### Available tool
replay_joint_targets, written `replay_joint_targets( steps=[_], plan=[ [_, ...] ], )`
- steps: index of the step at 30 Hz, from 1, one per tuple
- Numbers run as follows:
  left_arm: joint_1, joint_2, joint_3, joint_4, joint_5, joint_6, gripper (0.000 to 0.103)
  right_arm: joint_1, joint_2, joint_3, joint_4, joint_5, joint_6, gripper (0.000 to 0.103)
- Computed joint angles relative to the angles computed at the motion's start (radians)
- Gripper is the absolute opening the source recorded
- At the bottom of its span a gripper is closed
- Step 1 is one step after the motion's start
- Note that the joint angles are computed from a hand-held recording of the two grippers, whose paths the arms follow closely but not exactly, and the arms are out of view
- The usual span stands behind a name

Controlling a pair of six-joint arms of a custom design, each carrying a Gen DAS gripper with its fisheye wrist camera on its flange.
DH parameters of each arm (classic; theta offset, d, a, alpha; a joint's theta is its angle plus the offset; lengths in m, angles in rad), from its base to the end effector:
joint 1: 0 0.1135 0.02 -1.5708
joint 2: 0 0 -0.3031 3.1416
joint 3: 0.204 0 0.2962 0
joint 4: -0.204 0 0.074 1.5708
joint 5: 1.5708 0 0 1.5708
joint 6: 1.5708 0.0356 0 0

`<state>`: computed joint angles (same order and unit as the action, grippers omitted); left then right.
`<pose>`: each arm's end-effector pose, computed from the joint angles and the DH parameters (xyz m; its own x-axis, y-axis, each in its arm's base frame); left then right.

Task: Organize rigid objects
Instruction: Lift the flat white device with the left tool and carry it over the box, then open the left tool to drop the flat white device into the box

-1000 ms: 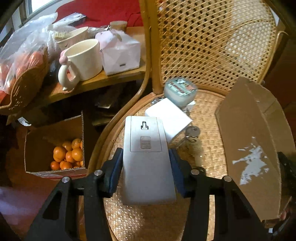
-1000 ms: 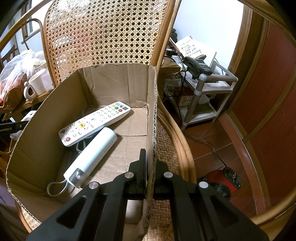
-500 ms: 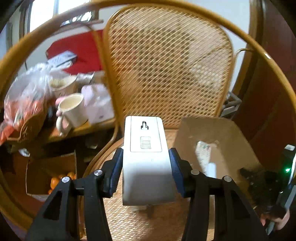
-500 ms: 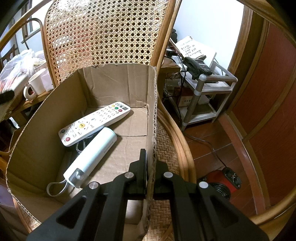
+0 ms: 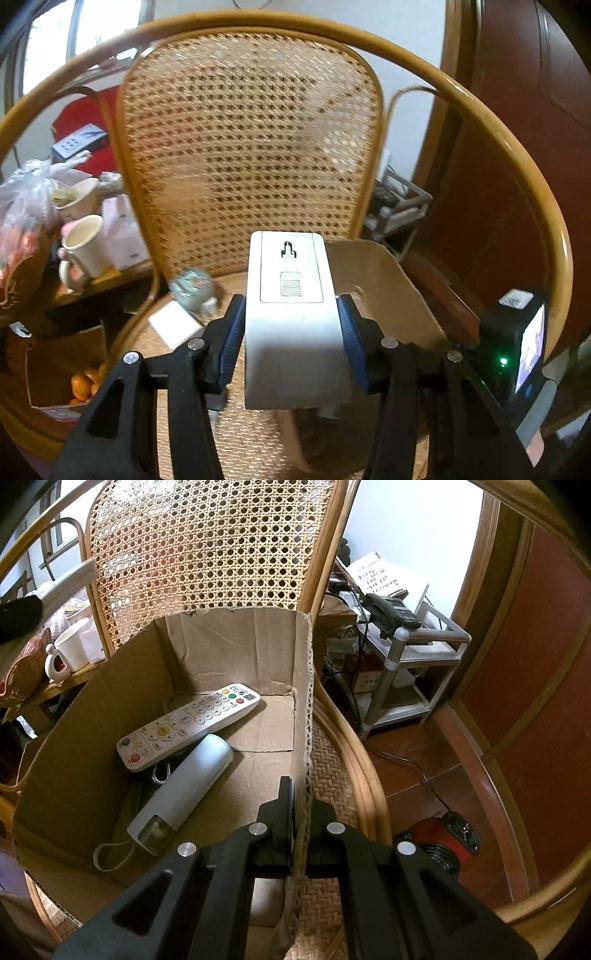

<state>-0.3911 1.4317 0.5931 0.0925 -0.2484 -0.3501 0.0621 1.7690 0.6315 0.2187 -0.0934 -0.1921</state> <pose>0.2772 -0.1048 0.1644 -0.6589 -0.0879 -0.7470 -0.0249 0.9952 -0.0951 0.3215 0.0233 0.0856 -0.7562 -0.2375 -0.6098 -0.2675 0.9626 -0.0431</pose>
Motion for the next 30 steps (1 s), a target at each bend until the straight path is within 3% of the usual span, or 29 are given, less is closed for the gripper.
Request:
replay_joint_targets(
  steps=[4,13,17,25,28,30],
  plan=[
    [-0.034,0.049,0.017,0.003,0.040,0.011,0.049,0.001,-0.002,-0.004,0.002,0.001,-0.004,0.005],
    [-0.053,0.113,0.050,-0.025,0.010,-0.011,0.049,0.001,-0.001,-0.006,0.006,-0.001,-0.005,0.005],
    [-0.037,0.107,0.040,-0.016,0.024,-0.008,0.045,0.001,-0.002,-0.006,0.006,0.000,-0.005,0.005],
    [-0.029,0.089,0.028,-0.042,-0.008,0.024,0.048,0.001,0.004,-0.003,0.008,0.001,-0.005,0.005],
    [-0.021,0.048,0.008,-0.049,0.021,0.035,0.064,0.001,0.004,-0.002,0.007,0.001,-0.006,0.005],
    [-0.037,0.013,-0.010,-0.044,-0.024,0.045,0.079,0.003,0.004,-0.002,0.005,0.001,-0.004,0.005]
  ],
)
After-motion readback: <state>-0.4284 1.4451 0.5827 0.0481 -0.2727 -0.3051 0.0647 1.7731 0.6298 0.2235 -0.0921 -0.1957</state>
